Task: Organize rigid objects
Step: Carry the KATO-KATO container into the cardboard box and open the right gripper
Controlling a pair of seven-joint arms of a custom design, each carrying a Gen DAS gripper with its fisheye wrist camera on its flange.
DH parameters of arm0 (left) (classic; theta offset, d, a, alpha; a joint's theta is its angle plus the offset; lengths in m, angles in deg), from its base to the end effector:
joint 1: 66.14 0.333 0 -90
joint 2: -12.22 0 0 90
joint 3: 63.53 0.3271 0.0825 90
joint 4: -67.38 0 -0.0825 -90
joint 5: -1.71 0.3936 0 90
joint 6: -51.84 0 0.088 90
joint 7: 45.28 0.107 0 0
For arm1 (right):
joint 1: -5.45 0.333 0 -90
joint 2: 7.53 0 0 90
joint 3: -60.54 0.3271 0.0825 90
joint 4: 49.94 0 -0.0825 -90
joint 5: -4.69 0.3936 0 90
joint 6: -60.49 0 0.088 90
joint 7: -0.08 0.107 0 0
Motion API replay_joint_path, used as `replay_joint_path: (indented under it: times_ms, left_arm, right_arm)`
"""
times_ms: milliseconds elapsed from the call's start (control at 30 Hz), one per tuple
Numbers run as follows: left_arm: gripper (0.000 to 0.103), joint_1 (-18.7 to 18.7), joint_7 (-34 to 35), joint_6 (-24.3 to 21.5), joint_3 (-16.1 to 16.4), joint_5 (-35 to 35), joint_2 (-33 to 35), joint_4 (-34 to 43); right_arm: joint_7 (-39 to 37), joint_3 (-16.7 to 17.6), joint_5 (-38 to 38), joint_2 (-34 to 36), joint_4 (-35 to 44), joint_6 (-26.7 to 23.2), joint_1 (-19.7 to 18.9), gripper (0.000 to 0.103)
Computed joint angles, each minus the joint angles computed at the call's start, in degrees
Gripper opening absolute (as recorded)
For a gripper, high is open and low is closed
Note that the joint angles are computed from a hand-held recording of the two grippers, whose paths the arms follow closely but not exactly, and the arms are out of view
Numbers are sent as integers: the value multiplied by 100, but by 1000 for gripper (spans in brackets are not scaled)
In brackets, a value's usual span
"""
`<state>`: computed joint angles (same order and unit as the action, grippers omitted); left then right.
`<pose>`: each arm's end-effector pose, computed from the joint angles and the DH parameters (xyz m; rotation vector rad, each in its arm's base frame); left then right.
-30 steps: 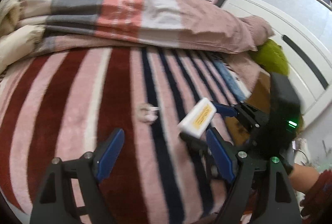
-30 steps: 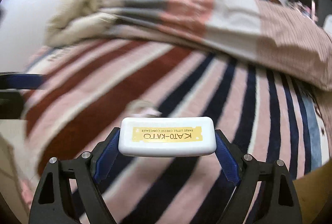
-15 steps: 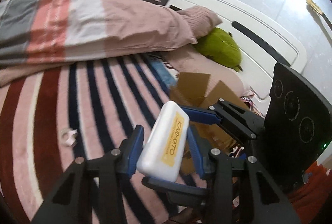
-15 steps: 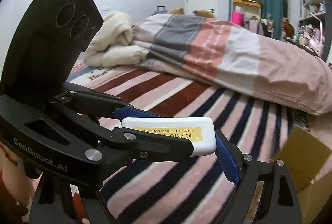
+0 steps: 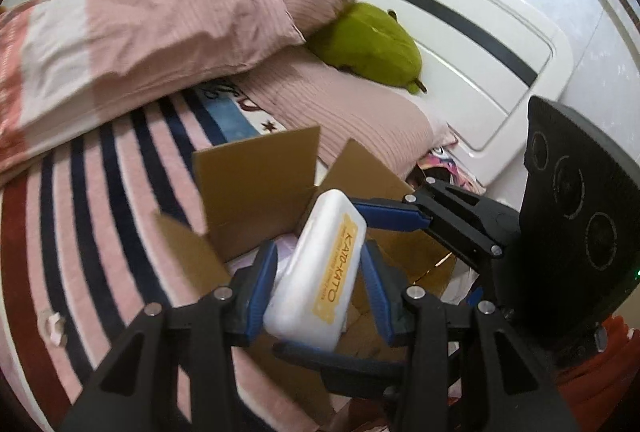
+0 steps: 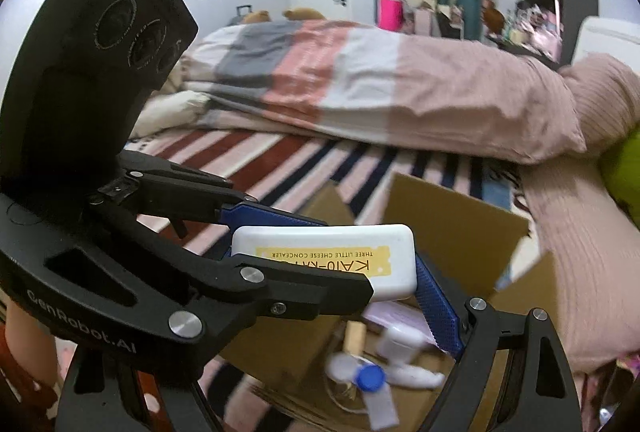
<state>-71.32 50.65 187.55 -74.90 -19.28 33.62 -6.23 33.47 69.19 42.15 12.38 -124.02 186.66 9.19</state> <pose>0.7073 -0.1816 0.6367 -1.7689 2.1266 -1.1716 0.7017 0.1533 0.6341 -2.1849 0.7147 -0.2935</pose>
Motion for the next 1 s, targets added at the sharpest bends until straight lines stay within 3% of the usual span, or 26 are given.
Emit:
replay_joint_path:
  times_ms: [233, 300, 433, 533, 633, 1000]
  left_arm:
    - [40, -155, -234, -966, -36, 264, 936, 1465]
    - [40, -204, -287, -1027, -5, 376, 987, 1551]
    - [55, -310, -503, -1035, 99, 667, 975, 1582]
    - [63, -278, -591, -864, 121, 721, 799, 1324]
    - [63, -237, -649, -603, 160, 780, 504, 901]
    - [71, 30, -999, 763, 450, 1141, -1173, -1441]
  right_arm:
    - [577, -153, -610, 430, 686, -417, -50, 85]
    - [715, -163, -793, 500, 805, -518, -56, 85]
    - [1026, -185, -1138, 595, 941, -688, -22, 85]
    - [1141, -167, -1197, 572, 879, -612, -46, 85]
    - [1166, -135, -1192, 513, 804, -587, -78, 85]
    - [840, -33, -1052, 31, 224, -291, 84, 85]
